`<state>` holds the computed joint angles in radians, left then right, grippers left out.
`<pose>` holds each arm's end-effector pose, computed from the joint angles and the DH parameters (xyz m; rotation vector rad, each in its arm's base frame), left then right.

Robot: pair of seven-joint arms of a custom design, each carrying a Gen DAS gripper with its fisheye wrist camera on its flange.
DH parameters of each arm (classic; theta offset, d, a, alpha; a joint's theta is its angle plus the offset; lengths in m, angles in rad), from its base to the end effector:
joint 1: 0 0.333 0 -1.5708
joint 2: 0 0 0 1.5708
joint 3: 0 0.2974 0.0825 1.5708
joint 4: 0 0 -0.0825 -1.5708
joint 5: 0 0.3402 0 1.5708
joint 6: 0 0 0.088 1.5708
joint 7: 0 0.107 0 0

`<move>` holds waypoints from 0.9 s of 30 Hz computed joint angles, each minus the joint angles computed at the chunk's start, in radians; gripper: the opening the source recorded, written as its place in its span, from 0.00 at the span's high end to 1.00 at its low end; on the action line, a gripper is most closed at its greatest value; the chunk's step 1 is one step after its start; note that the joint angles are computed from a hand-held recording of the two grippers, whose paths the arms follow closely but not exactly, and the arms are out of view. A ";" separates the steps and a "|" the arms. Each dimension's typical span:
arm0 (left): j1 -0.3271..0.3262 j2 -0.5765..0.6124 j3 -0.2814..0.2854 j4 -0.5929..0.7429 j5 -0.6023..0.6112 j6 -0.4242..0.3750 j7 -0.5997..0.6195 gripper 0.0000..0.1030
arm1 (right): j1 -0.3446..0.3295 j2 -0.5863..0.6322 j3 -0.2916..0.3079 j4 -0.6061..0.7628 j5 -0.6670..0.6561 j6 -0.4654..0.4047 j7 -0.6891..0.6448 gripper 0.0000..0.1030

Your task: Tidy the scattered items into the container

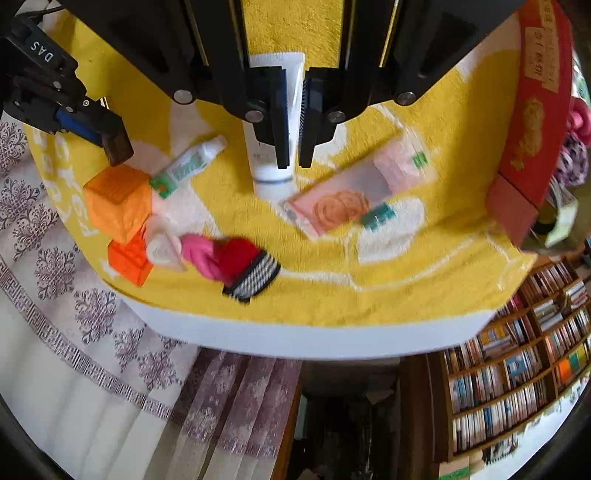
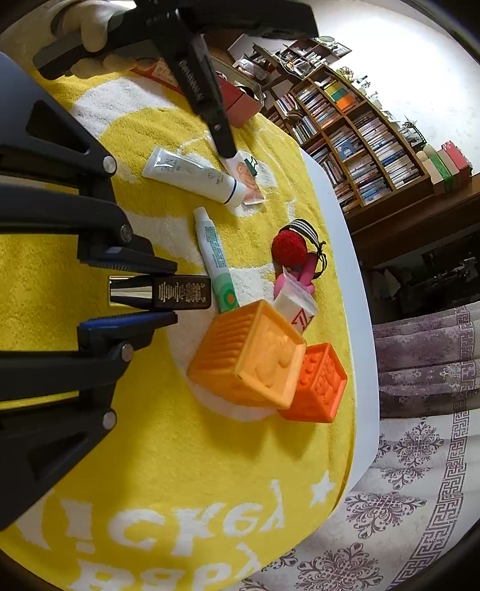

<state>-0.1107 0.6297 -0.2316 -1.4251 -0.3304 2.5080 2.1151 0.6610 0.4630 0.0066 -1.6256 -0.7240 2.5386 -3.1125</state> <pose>0.6781 -0.1984 0.3897 -1.3690 2.5592 -0.8651 0.5197 0.4188 0.4049 -1.3723 2.1156 -0.4618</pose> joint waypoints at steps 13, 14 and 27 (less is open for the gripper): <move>-0.028 0.002 0.012 -0.032 0.031 0.119 -0.072 0.07 | -0.009 -0.002 -0.003 -0.030 -0.001 0.047 0.023 0.79; -0.032 0.009 0.015 -0.025 0.041 0.109 -0.075 0.08 | -0.010 -0.003 -0.004 -0.033 -0.001 0.051 0.024 0.79; -0.026 0.013 -0.006 -0.029 0.053 0.070 -0.043 0.65 | 0.001 -0.005 -0.013 -0.031 -0.021 0.051 0.038 0.79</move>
